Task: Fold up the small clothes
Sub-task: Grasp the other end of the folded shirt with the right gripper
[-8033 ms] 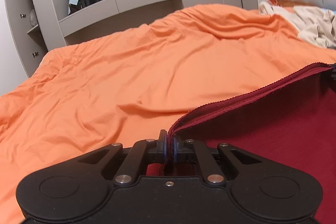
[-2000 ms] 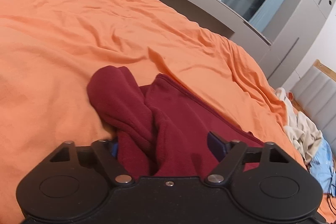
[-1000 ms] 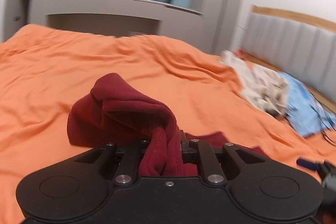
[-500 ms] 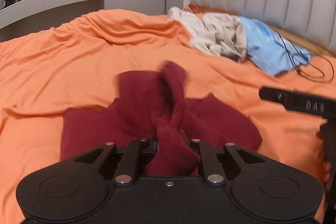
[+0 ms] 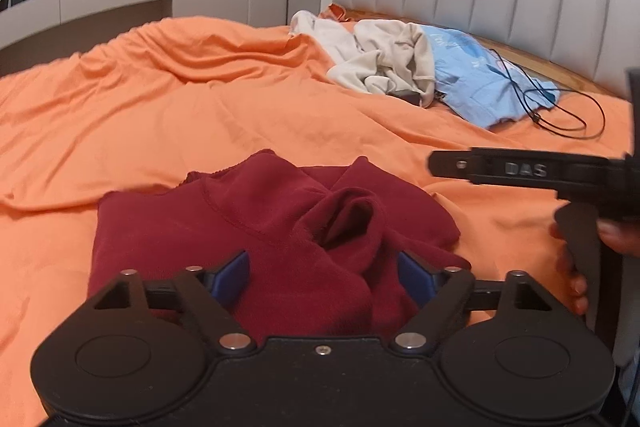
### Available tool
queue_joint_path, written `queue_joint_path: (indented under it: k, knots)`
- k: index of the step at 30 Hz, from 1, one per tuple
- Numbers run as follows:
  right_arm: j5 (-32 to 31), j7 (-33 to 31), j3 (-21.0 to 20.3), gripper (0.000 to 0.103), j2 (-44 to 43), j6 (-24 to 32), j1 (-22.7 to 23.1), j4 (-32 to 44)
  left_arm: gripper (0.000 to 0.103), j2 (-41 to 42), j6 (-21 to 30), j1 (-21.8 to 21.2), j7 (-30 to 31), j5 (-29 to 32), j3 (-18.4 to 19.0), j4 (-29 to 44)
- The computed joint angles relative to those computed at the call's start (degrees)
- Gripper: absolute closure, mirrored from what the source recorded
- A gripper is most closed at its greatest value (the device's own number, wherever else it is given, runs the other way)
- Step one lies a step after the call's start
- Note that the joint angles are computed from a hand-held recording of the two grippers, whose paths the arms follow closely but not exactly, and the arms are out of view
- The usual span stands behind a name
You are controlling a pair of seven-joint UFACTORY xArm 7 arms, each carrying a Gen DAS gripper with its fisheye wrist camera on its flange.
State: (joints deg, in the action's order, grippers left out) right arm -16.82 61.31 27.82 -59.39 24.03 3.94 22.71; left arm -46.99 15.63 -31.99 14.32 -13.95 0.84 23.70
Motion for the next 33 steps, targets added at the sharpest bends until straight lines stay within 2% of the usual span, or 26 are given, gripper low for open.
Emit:
queue_joint_path:
  k: [3,6,9,12,14,17,18,19,20,25,28,30,32,33]
  knots:
    - [0.60,-1.74,-2.02,0.000,2.64,-3.39,1.77,-0.23,0.004,-3.40,-1.38,-0.02,0.76,1.01,-0.63,-2.57]
    - [2.02,-4.13,-4.96,0.000,6.21,-10.51,3.53,-0.84,0.003,-6.65,-1.94,-0.05,1.56,2.27,-0.67,-4.96]
    - [3.59,-9.57,-9.46,0.000,12.12,-19.76,6.76,-0.55,0.002,-9.49,-3.41,1.56,1.30,3.99,-1.73,-7.25]
    - [5.83,-16.86,-18.29,0.000,20.41,-27.91,14.92,1.27,0.001,-11.58,-4.42,3.11,0.38,5.77,-2.68,-8.73]
    - [6.83,-21.72,-27.71,0.000,25.06,-32.90,24.10,2.45,0.001,-12.80,-4.41,4.10,0.12,7.07,-2.97,-9.45]
    - [8.13,-25.44,-38.24,0.001,28.85,-36.49,34.10,4.01,0.002,-14.71,-5.21,4.99,-0.08,8.53,-2.86,-10.84]
    - [8.84,-25.97,-39.79,0.007,29.62,-37.07,35.50,4.36,0.004,-15.13,-5.74,5.11,-0.22,8.80,-2.69,-11.27]
    - [9.65,-26.41,-40.49,0.016,30.26,-37.26,36.08,4.69,0.008,-15.43,-6.09,4.99,-0.37,8.94,-2.34,-11.56]
    - [10.31,-27.06,-41.09,0.020,30.60,-36.83,36.46,4.94,0.009,-15.58,-6.33,4.73,-0.51,9.01,-1.95,-11.75]
    - [14.35,-29.43,-37.50,0.053,32.20,-33.11,33.05,6.05,0.020,-16.50,-7.21,2.50,0.66,9.55,0.21,-12.69]
    - [16.46,-30.53,-34.41,0.062,32.65,-31.04,30.40,6.33,0.028,-16.99,-6.80,0.98,2.00,9.56,1.65,-13.00]
    - [17.70,-31.58,-33.35,0.062,33.02,-29.68,29.63,6.76,0.032,-16.57,-6.83,0.55,2.38,9.16,2.24,-12.87]
    - [18.72,-32.72,-32.06,0.065,33.45,-28.65,28.69,7.14,0.040,-16.35,-6.86,0.08,2.87,8.70,3.06,-12.80]
    - [19.08,-33.31,-31.10,0.070,33.72,-28.11,27.88,7.39,0.047,-16.12,-6.77,-0.02,2.97,8.47,3.19,-12.69]
